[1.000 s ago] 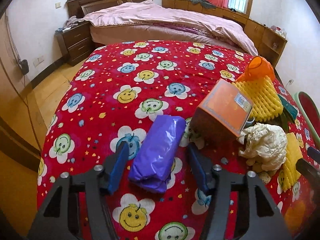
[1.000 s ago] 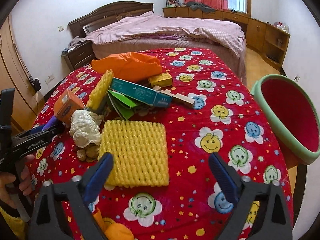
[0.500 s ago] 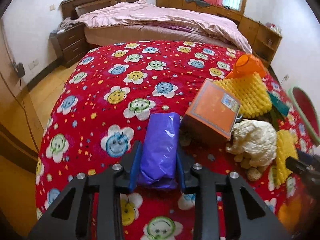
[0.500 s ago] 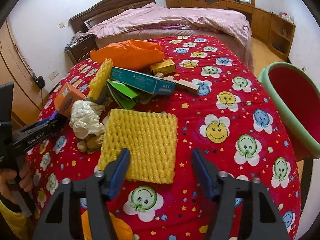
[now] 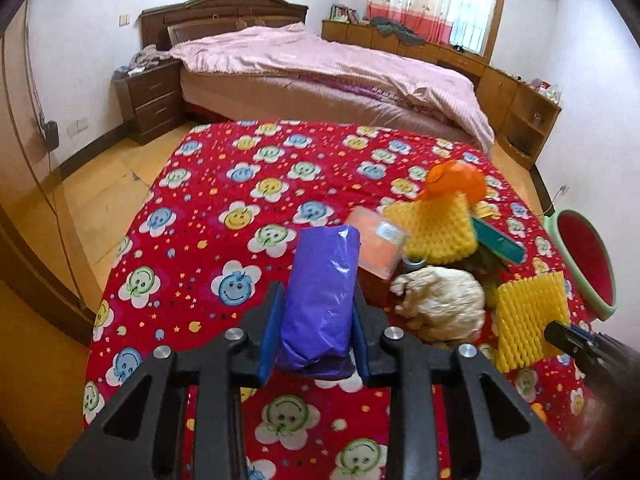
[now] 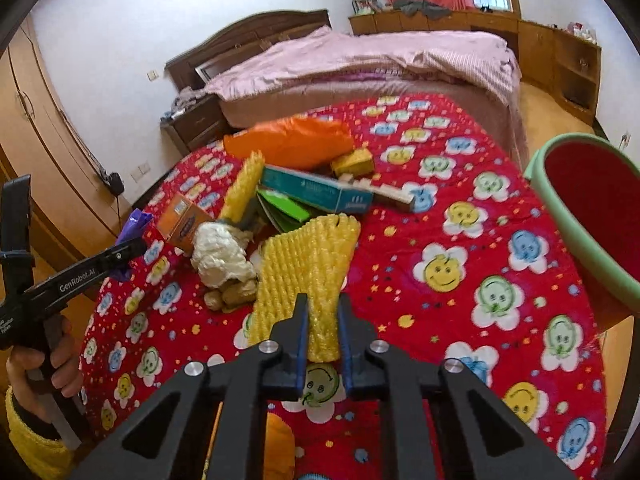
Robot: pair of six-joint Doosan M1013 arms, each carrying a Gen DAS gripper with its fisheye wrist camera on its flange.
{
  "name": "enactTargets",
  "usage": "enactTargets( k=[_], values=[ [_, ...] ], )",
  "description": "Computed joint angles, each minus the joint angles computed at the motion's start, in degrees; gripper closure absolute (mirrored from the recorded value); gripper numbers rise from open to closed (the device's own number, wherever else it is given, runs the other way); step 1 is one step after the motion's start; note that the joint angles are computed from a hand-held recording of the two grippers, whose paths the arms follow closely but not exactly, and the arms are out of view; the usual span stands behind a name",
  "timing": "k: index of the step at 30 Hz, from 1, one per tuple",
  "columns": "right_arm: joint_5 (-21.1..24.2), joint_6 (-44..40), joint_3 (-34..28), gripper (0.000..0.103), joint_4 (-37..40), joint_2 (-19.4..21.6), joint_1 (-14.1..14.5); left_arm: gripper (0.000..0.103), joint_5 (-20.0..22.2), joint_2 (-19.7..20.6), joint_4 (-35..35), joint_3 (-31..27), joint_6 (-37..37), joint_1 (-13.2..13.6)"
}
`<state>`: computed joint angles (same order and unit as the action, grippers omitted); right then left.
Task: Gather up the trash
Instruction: 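Carry both items over the red bucket and open both tools to drop them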
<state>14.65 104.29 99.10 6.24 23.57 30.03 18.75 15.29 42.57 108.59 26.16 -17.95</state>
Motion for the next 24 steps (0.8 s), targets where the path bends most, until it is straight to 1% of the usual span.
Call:
enactTargets(
  k=[5,9,15,17,18,19,21,24],
  values=[
    [-2.56,3.5,1.37,0.088,-3.66,-1.68,-0.44,0.072,-0.71,-1.02,1.37,0.1,-0.87,-1.07],
    [-4.17,10.44,2.12,0.089,-11.0,-2.85,-0.73,0.072,-1.42,-1.32,0.19,-0.3,0.9,-1.72],
    [-5.82,27.99,3.28,0.089,-28.79,-4.67,-1.18,0.072,-3.39,-1.35,-5.74,-1.29,7.45,-2.45],
    [-6.25,33.73,3.61,0.089,-34.49,-5.22,-1.4,0.072,-3.91,-1.34,-8.8,-1.7,10.74,-2.68],
    [-6.38,38.02,3.78,0.089,-38.79,-5.52,-1.49,0.072,-4.11,-1.32,-10.18,-1.93,12.28,-2.81],
    [-6.45,42.48,3.93,0.089,-43.28,-5.8,-1.58,0.072,-4.25,-1.27,-11.63,-2.25,14.06,-3.0],
    [-6.32,48.88,4.08,0.089,-49.69,-6.22,-1.78,0.072,-4.46,-1.21,-13.23,-2.71,16.15,-3.32],
    [-6.15,57.16,4.44,0.089,-57.84,-6.88,-2.21,0.072,-4.69,-1.03,-16.79,-3.71,20.36,-3.87]
  ],
)
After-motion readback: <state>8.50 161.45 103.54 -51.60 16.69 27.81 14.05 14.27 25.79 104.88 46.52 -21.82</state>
